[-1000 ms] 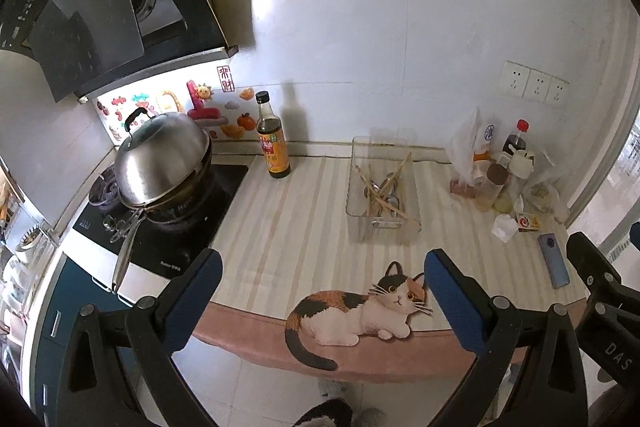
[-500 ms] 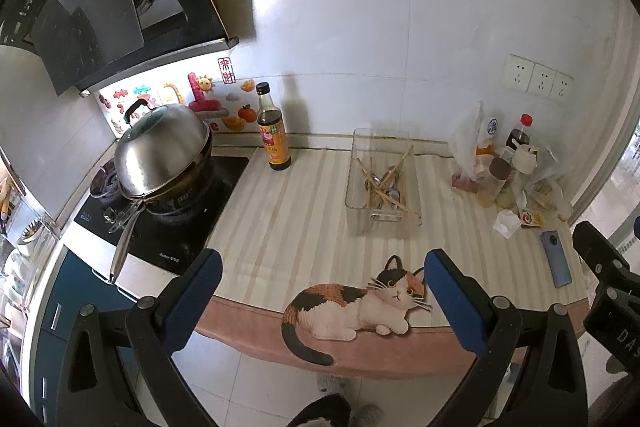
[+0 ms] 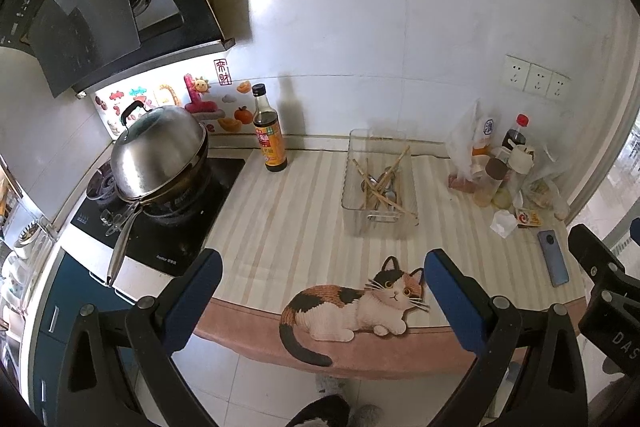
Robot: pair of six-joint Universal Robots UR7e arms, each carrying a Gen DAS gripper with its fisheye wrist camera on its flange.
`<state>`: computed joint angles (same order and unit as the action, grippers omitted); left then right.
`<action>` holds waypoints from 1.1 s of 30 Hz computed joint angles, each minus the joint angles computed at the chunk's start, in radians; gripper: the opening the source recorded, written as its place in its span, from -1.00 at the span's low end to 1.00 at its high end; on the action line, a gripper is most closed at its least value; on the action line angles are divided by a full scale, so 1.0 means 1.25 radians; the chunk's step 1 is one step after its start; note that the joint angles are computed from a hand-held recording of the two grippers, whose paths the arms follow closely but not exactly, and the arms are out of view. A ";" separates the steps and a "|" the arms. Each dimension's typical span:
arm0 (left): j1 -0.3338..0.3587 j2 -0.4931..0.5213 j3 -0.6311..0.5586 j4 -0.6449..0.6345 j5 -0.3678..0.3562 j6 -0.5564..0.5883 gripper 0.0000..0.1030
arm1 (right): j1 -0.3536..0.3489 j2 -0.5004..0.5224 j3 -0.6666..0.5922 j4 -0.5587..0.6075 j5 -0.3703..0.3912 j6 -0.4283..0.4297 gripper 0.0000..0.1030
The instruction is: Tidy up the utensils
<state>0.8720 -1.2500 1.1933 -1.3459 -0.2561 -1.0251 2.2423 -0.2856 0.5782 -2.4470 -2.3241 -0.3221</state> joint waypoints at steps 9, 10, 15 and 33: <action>-0.002 0.000 -0.003 0.002 0.007 0.005 1.00 | 0.000 -0.005 0.015 0.004 0.001 0.010 1.00; -0.003 -0.001 -0.002 0.001 0.009 0.008 1.00 | -0.001 -0.005 0.012 0.007 0.003 0.010 1.00; -0.005 -0.005 0.003 -0.006 0.014 0.015 1.00 | -0.001 -0.006 0.019 -0.001 0.000 0.010 1.00; -0.005 -0.004 0.000 -0.023 0.013 0.034 1.00 | -0.003 -0.009 0.029 -0.018 0.001 0.004 1.00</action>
